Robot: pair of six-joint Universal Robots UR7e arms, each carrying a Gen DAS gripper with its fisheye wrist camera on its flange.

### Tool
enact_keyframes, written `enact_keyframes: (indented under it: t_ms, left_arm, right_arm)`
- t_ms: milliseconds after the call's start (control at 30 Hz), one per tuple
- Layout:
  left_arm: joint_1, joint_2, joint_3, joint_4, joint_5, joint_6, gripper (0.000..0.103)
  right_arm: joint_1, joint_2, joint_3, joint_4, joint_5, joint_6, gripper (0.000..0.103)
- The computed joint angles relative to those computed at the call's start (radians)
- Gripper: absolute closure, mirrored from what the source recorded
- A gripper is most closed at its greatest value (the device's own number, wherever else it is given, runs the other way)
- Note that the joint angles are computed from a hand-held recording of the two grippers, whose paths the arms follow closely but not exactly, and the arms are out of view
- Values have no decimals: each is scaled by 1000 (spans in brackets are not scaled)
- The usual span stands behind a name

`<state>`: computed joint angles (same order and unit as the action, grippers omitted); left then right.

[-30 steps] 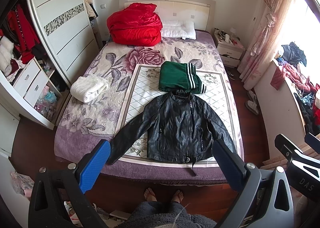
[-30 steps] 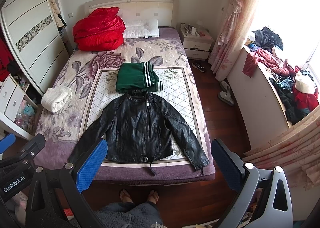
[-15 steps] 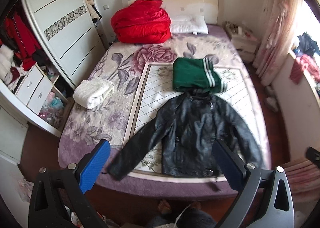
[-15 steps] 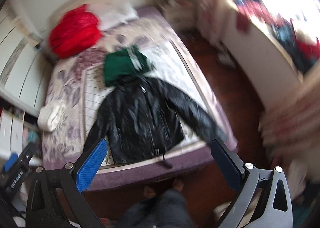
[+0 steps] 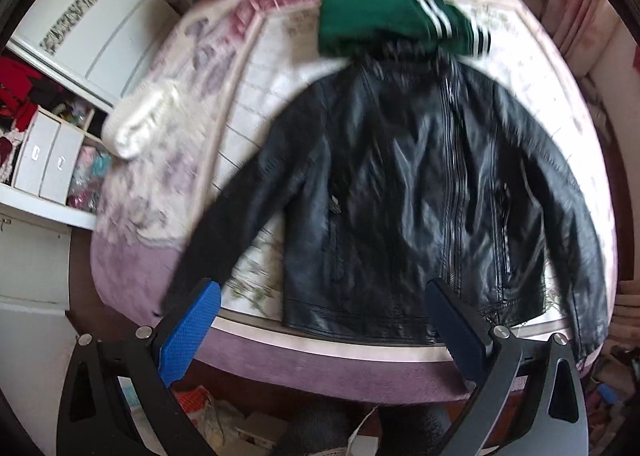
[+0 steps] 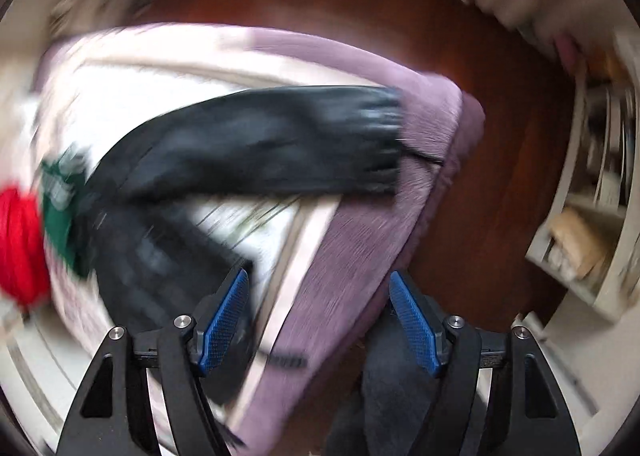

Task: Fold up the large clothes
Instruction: 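Grasp the cuff of the black leather jacket sleeve with the right tool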

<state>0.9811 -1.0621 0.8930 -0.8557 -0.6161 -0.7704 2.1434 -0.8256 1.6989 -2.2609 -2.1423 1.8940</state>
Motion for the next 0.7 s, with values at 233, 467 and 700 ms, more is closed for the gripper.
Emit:
enact_keyframes:
  t_ms: [233, 467, 700]
  left_arm:
    - [41, 26, 182, -60, -34, 5, 0]
    - [42, 50, 289, -280, 21, 204, 0]
    - [48, 80, 316, -346, -15, 248, 0]
  right_arm:
    - [-183, 78, 292, -673, 1, -173, 30]
    - [-76, 65, 239, -485, -306, -121, 85]
    - [-88, 68, 258, -550, -186, -55, 61]
